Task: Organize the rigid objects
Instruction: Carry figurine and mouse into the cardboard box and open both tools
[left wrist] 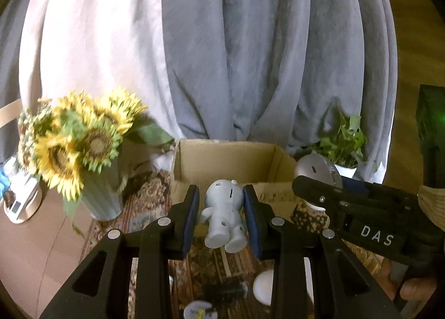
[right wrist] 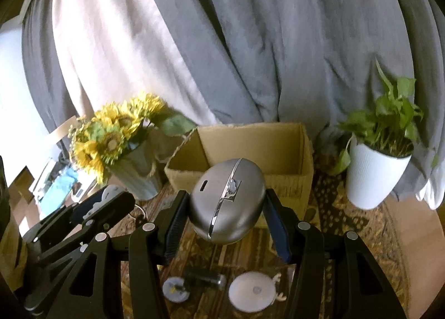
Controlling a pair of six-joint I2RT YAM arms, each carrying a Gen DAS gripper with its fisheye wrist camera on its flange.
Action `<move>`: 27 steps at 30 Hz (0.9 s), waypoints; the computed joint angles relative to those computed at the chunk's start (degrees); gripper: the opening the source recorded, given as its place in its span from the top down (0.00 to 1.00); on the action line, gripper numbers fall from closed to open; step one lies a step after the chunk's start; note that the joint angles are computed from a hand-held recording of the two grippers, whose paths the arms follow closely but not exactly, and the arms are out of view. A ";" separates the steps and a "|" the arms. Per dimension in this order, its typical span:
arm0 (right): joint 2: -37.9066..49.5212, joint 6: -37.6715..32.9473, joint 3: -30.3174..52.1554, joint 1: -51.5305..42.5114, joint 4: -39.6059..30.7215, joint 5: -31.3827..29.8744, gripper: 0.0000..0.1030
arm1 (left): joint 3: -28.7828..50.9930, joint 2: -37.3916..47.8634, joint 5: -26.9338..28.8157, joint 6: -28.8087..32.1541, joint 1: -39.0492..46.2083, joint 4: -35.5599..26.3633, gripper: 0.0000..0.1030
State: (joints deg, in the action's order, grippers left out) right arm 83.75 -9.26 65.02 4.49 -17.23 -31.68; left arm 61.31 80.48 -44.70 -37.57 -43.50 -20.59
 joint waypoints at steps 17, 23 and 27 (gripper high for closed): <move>11.27 3.23 17.74 3.82 -1.08 5.15 0.46 | 11.87 7.39 8.45 16.12 12.08 3.98 0.69; 18.07 3.40 26.48 4.19 -5.18 6.02 0.46 | 17.87 12.45 12.38 18.66 16.01 2.72 0.69; 23.13 3.67 32.54 4.24 -8.26 5.98 0.46 | 22.58 16.82 14.73 19.31 18.21 0.75 0.69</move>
